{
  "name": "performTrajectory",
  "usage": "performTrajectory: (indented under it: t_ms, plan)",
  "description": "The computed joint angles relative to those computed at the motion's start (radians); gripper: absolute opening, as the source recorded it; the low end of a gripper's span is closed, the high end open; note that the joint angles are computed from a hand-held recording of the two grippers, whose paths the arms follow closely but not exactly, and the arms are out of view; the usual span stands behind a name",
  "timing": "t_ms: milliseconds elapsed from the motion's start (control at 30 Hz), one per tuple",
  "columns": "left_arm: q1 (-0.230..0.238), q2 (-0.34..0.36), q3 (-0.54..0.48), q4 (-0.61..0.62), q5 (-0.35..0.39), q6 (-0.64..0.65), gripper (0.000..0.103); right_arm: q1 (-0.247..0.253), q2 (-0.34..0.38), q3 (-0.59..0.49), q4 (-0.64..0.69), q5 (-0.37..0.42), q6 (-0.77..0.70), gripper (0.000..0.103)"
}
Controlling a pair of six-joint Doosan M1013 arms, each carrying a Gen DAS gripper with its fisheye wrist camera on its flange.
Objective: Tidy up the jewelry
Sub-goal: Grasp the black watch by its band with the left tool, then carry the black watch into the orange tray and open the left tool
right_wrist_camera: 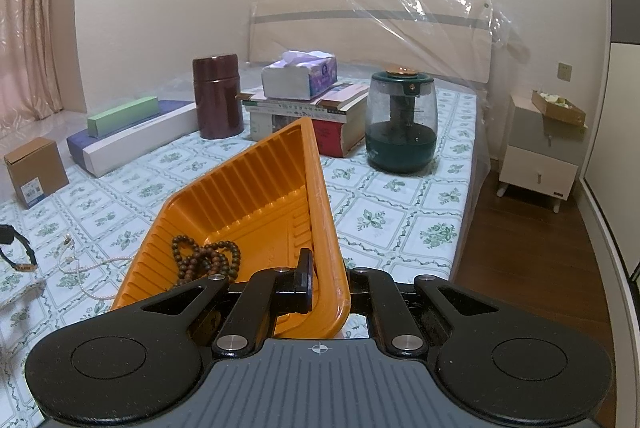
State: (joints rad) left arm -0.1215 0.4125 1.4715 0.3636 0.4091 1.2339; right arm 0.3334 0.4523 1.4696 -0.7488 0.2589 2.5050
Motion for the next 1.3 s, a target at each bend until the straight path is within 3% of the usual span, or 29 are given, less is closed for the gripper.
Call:
performTrajectory:
  t_ms: [533, 767, 1000, 1300]
  plan:
    - [-0.023, -0.006, -0.013, -0.056, -0.016, 0.085, 0.014, 0.001, 0.002, -0.006, 0.012, 0.001, -0.009, 0.008]
    - [-0.037, 0.0, -0.026, -0.146, -0.023, 0.173, 0.014, 0.002, 0.002, -0.007, 0.011, 0.002, -0.007, 0.008]
    - [-0.052, 0.013, -0.046, -0.454, -0.034, 0.443, 0.014, 0.002, 0.002, -0.006, 0.009, 0.001, -0.006, 0.008]
    - [-0.082, 0.042, -0.094, -0.853, 0.017, 0.795, 0.014, 0.003, 0.002, -0.008, 0.014, 0.002, -0.005, 0.008]
